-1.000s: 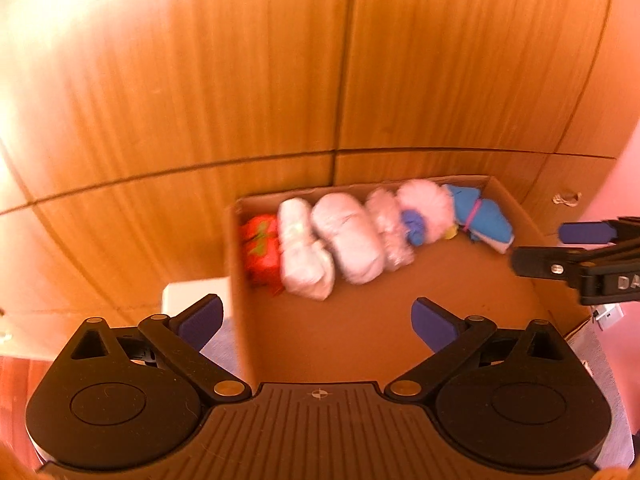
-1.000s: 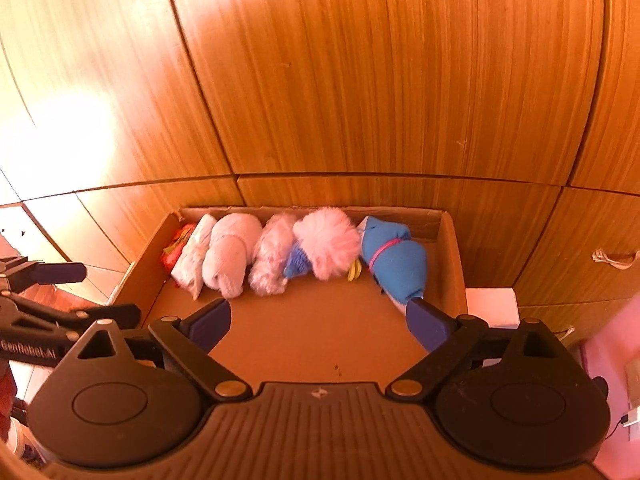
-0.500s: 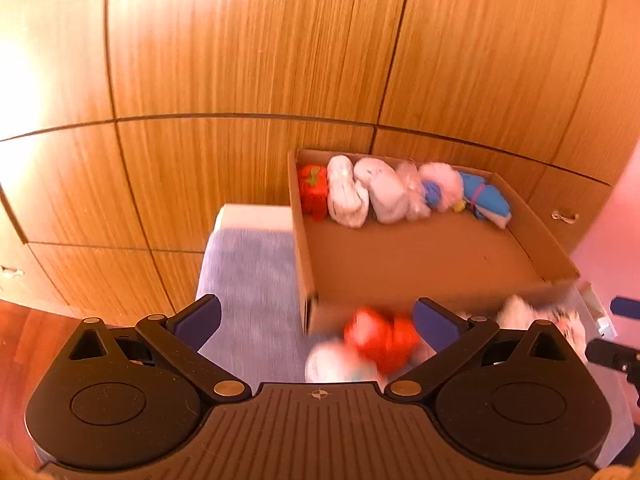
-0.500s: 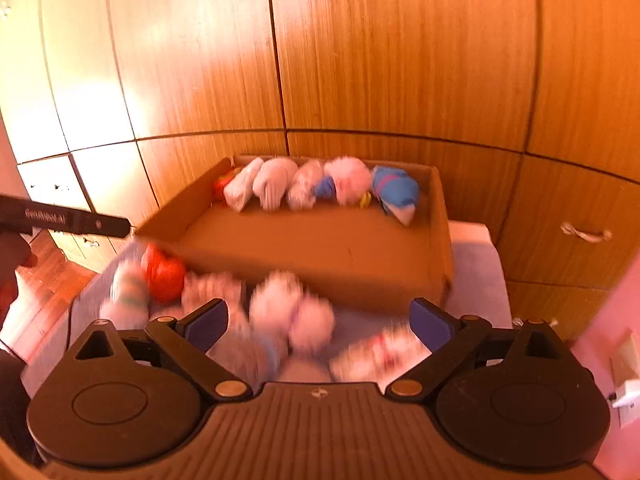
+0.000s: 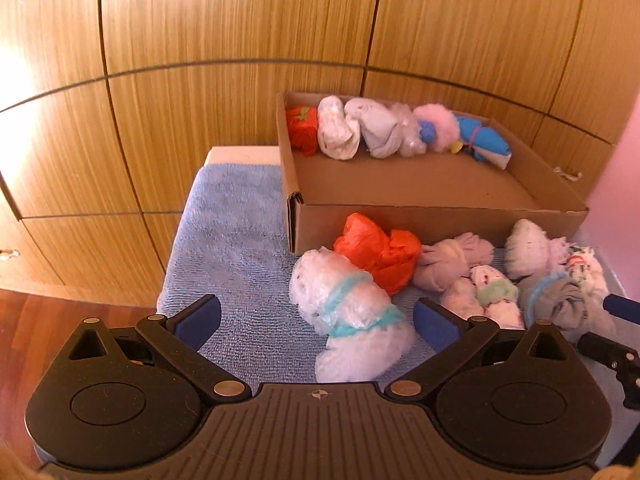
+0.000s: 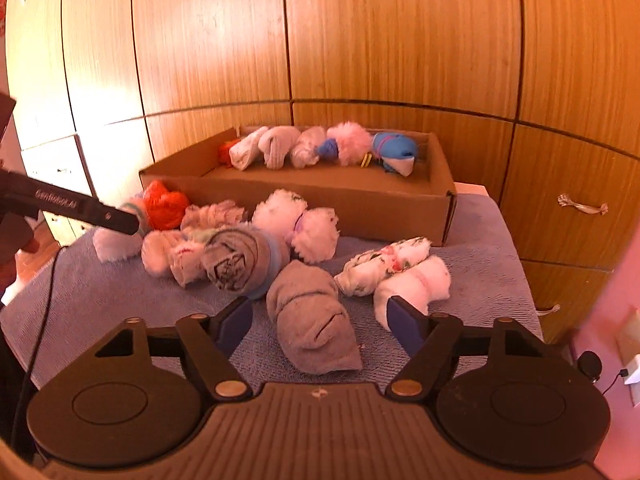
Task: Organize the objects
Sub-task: 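Withdraw both tools from the tray back over the remaining bundles, then grasp the white bundle with teal bands with the left tool while the right grasps the grey sock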
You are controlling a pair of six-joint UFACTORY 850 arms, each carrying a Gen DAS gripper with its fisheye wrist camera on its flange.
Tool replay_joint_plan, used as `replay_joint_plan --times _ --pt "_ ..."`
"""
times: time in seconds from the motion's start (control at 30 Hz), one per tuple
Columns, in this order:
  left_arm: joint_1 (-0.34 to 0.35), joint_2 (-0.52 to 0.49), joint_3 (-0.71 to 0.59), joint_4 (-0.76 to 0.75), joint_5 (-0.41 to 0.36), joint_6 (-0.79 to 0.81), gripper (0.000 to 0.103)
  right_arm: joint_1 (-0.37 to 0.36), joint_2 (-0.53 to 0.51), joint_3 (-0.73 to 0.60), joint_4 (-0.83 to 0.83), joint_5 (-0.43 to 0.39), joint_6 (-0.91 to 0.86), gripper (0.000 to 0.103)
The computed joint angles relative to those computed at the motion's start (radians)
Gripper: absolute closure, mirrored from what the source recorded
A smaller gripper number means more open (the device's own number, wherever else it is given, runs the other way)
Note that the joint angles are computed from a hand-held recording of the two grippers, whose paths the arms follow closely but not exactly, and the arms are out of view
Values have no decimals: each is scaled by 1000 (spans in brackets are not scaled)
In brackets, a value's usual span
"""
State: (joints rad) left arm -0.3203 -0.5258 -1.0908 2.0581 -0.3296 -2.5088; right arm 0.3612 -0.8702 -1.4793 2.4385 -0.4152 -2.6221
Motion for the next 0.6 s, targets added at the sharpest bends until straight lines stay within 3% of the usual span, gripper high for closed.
replay_joint_plan --times 0.27,0.5,0.6 --pt "4 -42 -44 -28 5 26 3 -5 -29 -20 -84 -10 40 59" --pt "15 -27 -9 266 10 -256 46 -14 -13 9 -105 -45 72 65" --pt "-1 -17 2 205 -11 -172 49 -16 1 28 -121 -57 87 65"
